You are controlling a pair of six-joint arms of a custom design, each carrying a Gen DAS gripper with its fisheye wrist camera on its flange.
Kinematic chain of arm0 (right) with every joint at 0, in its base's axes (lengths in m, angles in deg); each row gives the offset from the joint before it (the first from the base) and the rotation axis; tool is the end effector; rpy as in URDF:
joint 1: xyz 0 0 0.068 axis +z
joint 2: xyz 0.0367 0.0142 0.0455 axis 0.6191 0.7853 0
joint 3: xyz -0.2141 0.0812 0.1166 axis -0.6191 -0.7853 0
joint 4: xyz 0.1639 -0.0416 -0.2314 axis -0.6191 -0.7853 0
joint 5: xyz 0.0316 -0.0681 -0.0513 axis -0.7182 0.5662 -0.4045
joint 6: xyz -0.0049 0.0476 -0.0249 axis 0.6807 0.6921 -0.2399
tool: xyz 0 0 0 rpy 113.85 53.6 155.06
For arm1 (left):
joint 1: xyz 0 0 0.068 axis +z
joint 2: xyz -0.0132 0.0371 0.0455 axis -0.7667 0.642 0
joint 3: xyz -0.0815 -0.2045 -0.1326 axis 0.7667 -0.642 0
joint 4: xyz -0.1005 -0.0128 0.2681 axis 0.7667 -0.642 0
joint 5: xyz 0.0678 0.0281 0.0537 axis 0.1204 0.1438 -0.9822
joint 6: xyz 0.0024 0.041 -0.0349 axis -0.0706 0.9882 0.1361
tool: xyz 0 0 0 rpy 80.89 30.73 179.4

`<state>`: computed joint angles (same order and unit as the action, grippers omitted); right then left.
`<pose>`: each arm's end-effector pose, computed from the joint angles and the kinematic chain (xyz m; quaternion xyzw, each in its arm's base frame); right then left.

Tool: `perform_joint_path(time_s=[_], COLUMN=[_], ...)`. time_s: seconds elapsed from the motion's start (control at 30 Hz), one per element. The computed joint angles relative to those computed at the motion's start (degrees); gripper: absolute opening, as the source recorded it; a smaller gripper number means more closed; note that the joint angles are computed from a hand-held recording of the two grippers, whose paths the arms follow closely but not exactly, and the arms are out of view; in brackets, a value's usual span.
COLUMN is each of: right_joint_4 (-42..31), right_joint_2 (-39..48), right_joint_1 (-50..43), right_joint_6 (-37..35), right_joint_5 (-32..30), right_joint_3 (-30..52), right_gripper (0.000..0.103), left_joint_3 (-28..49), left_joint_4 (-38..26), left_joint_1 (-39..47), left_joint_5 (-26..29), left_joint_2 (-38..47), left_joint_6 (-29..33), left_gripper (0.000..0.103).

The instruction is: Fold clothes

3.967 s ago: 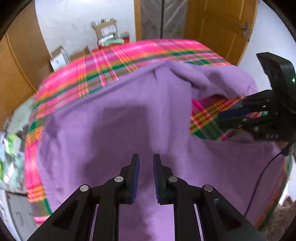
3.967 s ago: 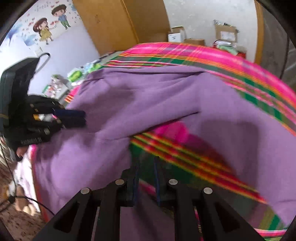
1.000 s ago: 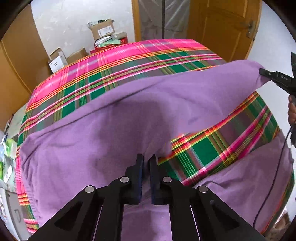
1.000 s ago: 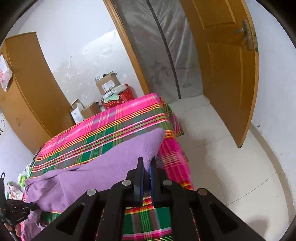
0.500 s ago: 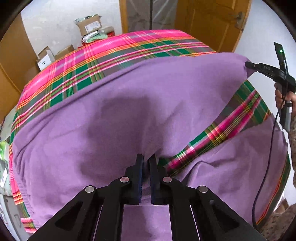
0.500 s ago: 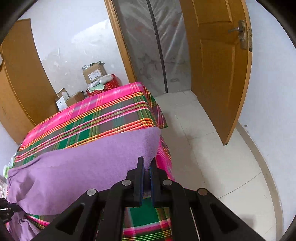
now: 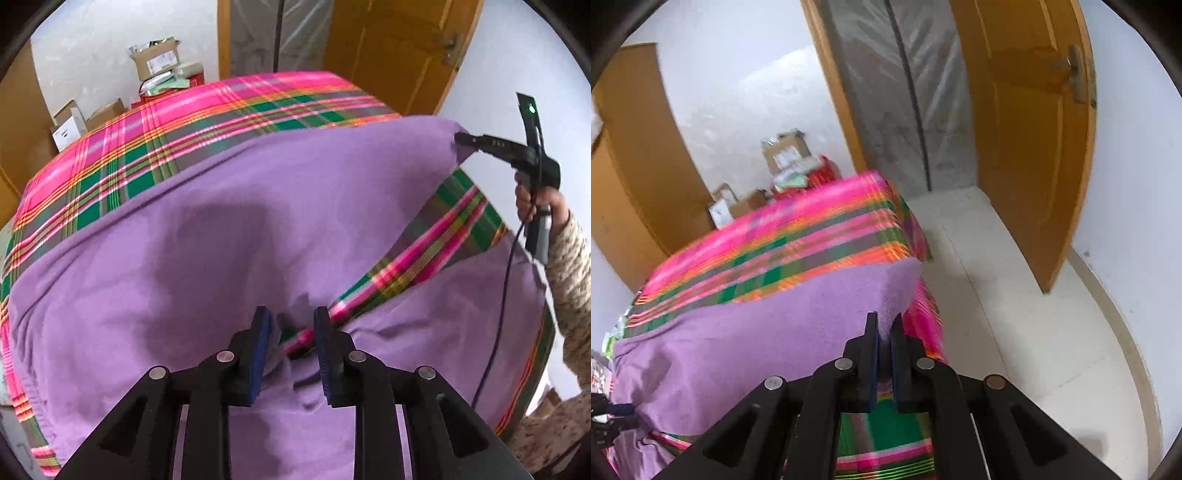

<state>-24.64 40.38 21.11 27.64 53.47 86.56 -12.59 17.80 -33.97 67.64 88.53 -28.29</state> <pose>0.2708 -0.0700 0.2198 0.0349 0.9088 0.0991 0.4039 0.1881 0.0391 0.2389 0.2161 0.9426 -0.1161 0.2265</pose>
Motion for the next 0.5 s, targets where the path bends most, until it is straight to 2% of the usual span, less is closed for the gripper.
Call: perform_joint_path(time_s=[0.13, 0.3, 0.5], right_joint_4=[-0.5, 0.78, 0.51], right_joint_2=[-4.48, -5.93, -8.03], right_joint_1=[3.83, 10.29, 16.75], right_joint_6=[-2.07, -0.76, -1.59], right_joint_5=[-1.6, -2.73, -6.24], right_joint_3=[-0.92, -2.12, -4.24], right_gripper=[0.005, 0.005, 0.005], left_joint_3=[0.88, 1.23, -0.05], left_joint_4=[2.82, 4.98, 6.11], left_joint_1=[-1.42, -3.5, -6.23], left_joint_5=[1.15, 2.91, 2.39], left_joint_2=[3.5, 7.06, 7.69], left_joint_6=[-5.16, -9.99, -11.53], left_gripper=[0.025, 0.025, 0.025])
